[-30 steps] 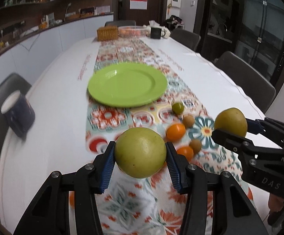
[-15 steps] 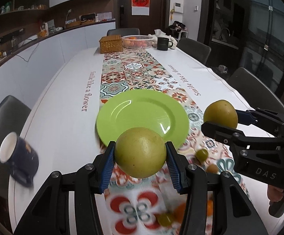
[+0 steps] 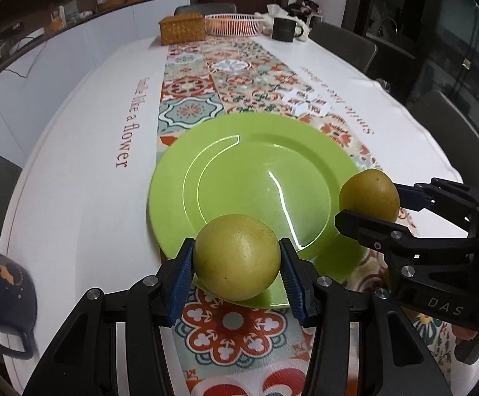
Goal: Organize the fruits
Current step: 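Lower the left tool's pear onto the green plate while the right tool releases its pear there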
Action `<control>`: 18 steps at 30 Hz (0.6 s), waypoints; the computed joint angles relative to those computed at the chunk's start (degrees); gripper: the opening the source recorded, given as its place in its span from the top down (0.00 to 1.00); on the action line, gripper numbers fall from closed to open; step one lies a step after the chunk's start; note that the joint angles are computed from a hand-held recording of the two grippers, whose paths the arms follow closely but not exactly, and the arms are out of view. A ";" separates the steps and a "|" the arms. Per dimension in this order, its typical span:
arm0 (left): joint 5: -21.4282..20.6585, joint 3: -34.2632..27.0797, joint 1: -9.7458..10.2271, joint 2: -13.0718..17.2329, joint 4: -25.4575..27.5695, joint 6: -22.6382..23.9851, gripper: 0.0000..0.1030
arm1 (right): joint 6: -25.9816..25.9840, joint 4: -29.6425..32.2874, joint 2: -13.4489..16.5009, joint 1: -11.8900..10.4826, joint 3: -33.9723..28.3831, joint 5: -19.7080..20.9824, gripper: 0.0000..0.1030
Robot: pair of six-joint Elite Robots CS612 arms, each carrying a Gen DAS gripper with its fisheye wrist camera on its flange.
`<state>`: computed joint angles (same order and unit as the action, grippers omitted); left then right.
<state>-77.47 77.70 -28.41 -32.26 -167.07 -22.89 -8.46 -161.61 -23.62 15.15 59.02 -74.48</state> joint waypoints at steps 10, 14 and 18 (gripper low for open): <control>-0.49 -0.45 0.07 0.25 1.42 -1.44 0.45 | 0.99 0.13 1.26 -0.08 -1.55 0.48 0.50; 1.94 1.83 -0.42 -1.23 -1.20 -2.50 0.40 | 0.99 -4.03 -0.03 0.07 0.83 -0.92 0.44; 5.13 4.87 -1.37 -3.20 -3.74 -3.08 0.35 | 1.33 -8.32 -2.36 0.03 5.10 -2.04 0.44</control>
<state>-72.34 82.57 -29.78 -35.46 -170.81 -25.98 -7.12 -169.93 -25.98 15.18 64.13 -76.51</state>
